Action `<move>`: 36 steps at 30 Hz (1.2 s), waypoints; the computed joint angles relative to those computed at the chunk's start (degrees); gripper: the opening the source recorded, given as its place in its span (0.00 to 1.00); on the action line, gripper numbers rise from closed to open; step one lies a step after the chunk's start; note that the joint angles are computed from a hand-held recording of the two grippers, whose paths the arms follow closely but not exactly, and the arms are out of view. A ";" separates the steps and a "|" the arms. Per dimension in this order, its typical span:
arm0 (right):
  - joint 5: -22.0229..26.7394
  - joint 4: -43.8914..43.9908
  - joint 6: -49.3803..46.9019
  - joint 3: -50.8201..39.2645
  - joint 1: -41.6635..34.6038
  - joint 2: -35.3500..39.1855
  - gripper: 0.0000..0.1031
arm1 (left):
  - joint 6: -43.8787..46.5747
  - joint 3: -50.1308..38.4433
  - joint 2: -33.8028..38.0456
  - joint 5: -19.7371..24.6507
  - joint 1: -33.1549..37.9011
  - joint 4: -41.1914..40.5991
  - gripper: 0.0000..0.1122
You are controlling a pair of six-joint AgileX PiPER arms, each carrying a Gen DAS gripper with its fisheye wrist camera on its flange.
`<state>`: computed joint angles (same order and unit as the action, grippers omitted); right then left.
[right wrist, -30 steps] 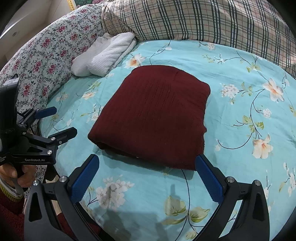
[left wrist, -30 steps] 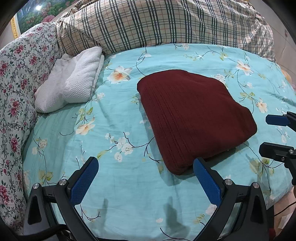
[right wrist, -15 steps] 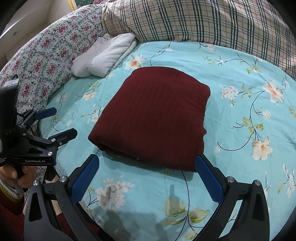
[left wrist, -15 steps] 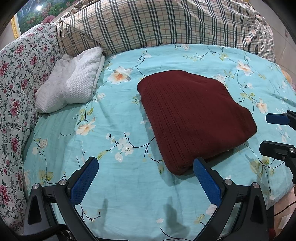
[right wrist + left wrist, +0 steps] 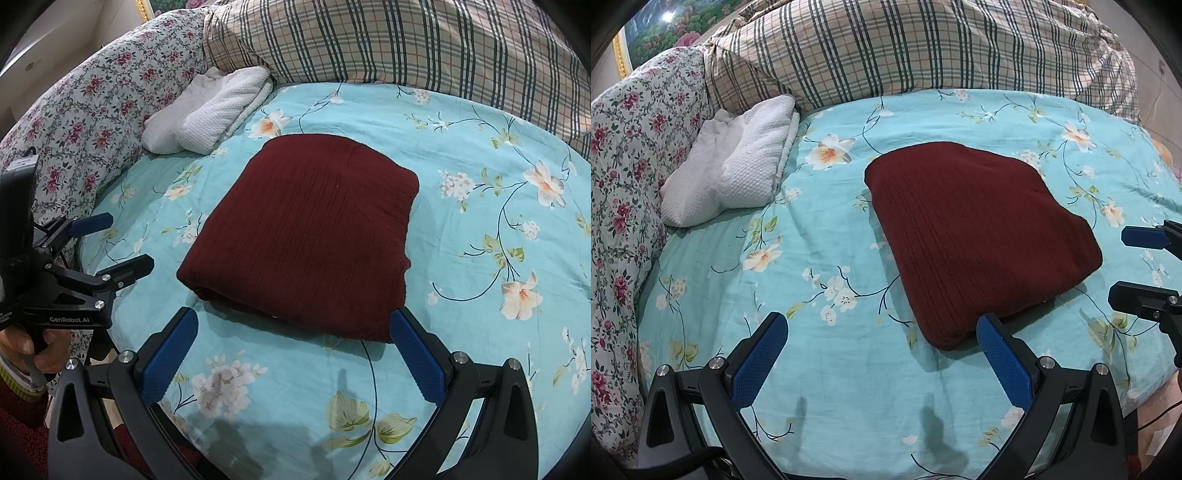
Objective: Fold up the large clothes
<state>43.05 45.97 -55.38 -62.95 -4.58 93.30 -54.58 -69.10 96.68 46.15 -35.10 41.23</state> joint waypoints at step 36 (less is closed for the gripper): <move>1.12 -0.15 -0.05 -1.37 -0.97 0.47 1.00 | 1.35 -1.06 0.25 0.29 0.18 -0.77 0.91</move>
<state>44.17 45.81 -55.42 -64.32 -5.55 93.77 -53.23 -70.16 96.94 46.44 -34.92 40.46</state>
